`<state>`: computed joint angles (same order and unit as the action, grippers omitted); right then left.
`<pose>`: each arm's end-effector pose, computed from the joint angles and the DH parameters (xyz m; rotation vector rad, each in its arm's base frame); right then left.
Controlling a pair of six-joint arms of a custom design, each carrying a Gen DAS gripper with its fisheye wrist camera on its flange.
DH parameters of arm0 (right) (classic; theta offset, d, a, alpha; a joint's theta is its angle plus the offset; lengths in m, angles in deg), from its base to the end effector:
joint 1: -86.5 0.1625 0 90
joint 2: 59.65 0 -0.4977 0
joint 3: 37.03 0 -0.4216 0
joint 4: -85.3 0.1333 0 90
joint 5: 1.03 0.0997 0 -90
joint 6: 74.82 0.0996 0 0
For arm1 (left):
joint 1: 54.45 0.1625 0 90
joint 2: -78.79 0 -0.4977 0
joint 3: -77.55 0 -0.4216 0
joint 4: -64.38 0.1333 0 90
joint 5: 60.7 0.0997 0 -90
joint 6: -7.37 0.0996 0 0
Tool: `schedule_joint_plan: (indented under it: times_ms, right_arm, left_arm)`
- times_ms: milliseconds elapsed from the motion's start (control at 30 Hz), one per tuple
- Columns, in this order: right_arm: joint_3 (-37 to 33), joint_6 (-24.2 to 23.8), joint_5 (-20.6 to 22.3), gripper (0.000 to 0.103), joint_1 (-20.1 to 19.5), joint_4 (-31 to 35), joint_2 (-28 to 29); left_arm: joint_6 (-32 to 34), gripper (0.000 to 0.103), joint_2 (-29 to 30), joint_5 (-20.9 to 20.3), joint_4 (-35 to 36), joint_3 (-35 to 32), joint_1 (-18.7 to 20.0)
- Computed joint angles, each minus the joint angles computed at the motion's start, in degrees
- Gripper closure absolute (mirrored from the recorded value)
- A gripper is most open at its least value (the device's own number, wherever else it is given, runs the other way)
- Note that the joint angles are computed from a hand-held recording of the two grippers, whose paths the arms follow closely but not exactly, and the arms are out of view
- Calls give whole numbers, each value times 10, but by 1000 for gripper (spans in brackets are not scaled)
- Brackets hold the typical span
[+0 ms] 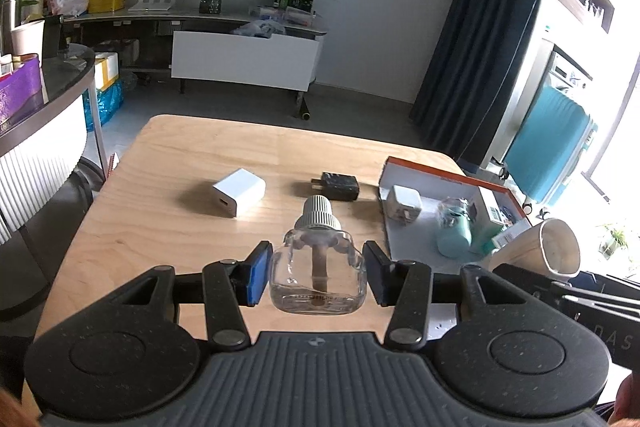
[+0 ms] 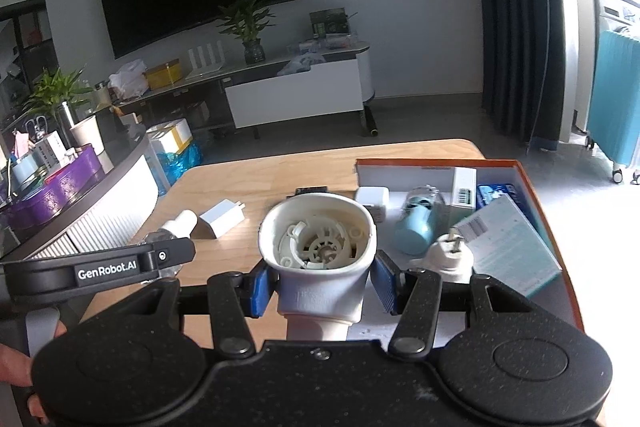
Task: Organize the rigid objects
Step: 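Carry the glass bottle with the left tool while the right tool carries the plug socket toward the orange-rimmed box, then lower the glass bottle into the box with the left tool while the right tool lowers the plug socket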
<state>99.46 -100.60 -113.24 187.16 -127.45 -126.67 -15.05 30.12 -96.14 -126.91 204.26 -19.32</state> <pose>0.1820 -0.4498 0.2507 0.5292 -2.3682 1.1385 -0.3104 -0.4806 0.1101 0.4233 2.3598 -1.1508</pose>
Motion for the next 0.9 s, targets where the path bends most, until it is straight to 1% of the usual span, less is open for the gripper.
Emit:
schedule_joint_plan:
  times_ms: [567,900]
  right_arm:
    - [21,-6,-5,40,-24,-28,-25]
    - [34,-7,-21,40,-40,-50,-51]
  left_arm:
    - [3,54,27,-41,8,-20,-7]
    - [22,54,47,-76,10,-37,-15]
